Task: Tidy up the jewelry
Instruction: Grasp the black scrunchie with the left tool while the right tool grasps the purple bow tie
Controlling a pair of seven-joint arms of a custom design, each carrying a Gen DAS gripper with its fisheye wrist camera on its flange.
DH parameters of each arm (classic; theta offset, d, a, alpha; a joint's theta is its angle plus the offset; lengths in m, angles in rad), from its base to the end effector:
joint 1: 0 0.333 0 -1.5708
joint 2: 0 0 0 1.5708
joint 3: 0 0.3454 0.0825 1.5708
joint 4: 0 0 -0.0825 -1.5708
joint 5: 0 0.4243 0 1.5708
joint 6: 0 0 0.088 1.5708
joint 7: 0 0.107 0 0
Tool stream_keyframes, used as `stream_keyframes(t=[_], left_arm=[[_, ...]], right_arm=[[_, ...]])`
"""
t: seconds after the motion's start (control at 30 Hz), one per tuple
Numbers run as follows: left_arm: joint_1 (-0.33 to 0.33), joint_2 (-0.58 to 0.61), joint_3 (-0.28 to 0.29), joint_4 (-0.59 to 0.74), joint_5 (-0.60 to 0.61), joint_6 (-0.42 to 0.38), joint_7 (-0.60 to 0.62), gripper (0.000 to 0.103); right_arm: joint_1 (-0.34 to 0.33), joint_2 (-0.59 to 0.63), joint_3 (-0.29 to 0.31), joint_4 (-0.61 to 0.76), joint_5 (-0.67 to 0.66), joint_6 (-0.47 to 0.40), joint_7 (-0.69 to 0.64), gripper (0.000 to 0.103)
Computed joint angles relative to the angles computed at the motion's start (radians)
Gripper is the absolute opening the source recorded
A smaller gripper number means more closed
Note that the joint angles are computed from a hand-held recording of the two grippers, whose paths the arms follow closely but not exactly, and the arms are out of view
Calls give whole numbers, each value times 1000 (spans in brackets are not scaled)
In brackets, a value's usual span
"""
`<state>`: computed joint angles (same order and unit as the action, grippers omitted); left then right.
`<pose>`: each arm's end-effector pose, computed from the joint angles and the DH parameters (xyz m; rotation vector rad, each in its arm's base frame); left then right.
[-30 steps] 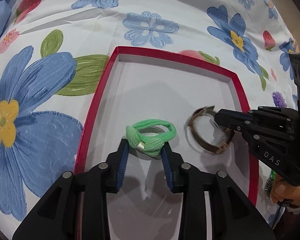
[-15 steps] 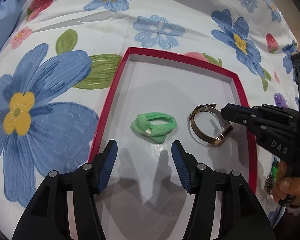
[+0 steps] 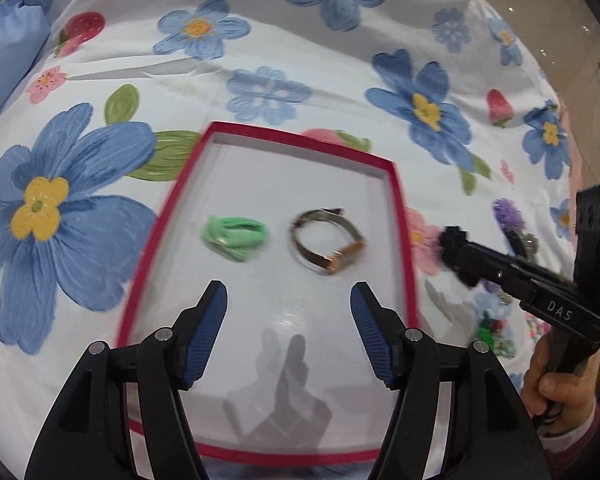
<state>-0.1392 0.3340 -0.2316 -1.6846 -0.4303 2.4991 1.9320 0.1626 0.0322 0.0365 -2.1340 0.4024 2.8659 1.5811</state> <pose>0.6934 -0.2456 0.4737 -1.6095 2.4721 -0.9470 0.6169 0.1021 0.4770 -1.5809 1.8567 -0.3130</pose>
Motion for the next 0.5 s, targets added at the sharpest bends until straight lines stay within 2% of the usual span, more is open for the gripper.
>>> stream_keyframes(t=[0.1,0.13,0.2,0.27,0.5], left_arm=[[2,-29,-17,-38,-39,4,19,64],[1,-37,-20,-48,-50,3,25,64],[-4,-51,-25,-66,-67,2,37,64],[-9,-63,-31,-80,-89,2,52,64],[-38,-91,-42,-109,-126,-12,107,64]], right_arm=[[0,-75,-13,-98,-23,48,53,32],[3,-96,-21,-125,-34,59,69,36],[4,-148,-32,-192,-91,96,133,37],[-30,-198,-18,-256,-212,127,255,37],[-66,-320,-39,-403,-382,146,437,37]])
